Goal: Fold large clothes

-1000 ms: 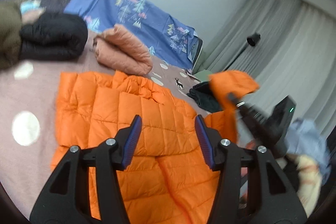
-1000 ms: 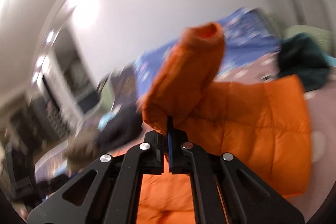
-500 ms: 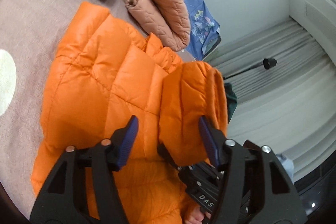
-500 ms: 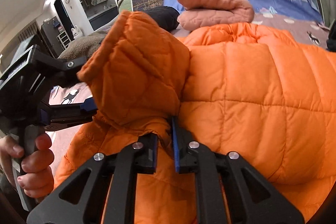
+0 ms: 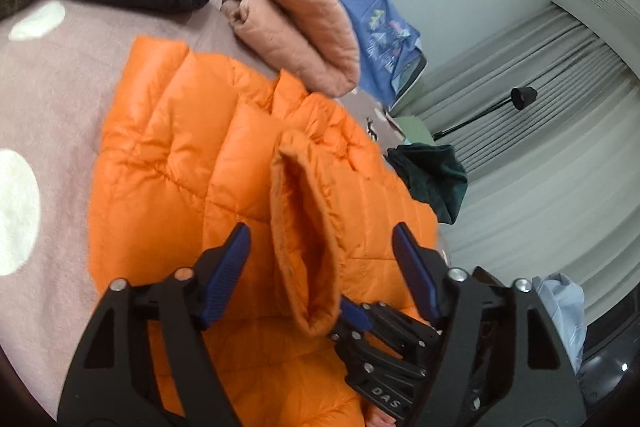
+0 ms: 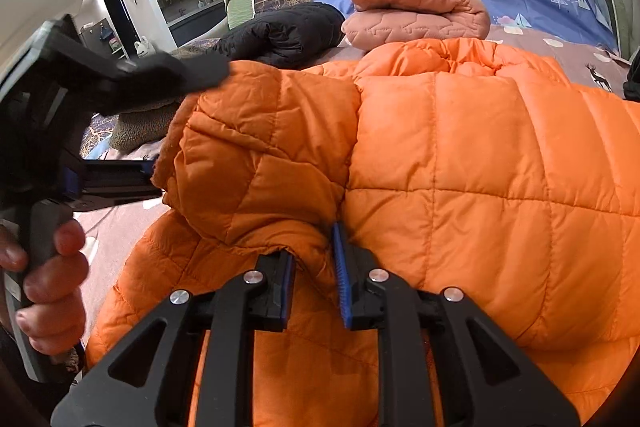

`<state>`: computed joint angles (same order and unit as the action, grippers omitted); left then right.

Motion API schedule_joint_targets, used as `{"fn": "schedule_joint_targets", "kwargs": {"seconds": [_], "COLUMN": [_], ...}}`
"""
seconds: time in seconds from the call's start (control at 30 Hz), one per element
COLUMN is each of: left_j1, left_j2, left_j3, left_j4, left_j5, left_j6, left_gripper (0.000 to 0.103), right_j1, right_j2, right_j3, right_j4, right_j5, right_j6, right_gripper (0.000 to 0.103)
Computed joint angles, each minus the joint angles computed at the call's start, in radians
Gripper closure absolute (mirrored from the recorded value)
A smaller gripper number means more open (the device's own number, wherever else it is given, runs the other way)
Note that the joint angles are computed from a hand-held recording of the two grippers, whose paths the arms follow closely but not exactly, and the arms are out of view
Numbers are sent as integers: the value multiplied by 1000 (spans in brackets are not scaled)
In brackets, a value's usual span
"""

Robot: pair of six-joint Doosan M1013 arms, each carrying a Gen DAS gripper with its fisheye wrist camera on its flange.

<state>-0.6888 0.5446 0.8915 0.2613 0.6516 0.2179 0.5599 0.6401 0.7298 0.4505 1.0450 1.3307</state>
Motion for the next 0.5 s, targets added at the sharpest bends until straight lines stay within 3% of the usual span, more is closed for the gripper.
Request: {"fn": "schedule_joint_targets", "kwargs": {"seconds": [0.07,0.1,0.2,0.27,0.3,0.4,0.5], "left_j1": [4,9,11,14,15,20,26], "left_j2": [0,5,8,15,13,2,-26], "left_j3": [9,5,-6,-32,-39,-48,-26], "left_j4": [-30,-64,-69,-78,-71,-23,41], "left_j5": [-16,-22,-19,-11,-12,-30,-29], "left_j6": [7,27,48,78,83,68,29], "left_gripper": [68,92,95,95,96,96,96], "right_j1": [0,1,-5,-15,-28,-60,-106], "right_j2": [0,0,-11,-41,-63,-111,-169], "right_j3": [-1,-2,11,53,88,154,237], "right_j4": [-3,-7,14,54,111,217,306], "right_j5": [1,5,3,-28,-51,-86,-170], "right_j6": [0,2,-2,-6,-24,-60,-87], "right_gripper": [84,84,72,42,36,33,33]}}
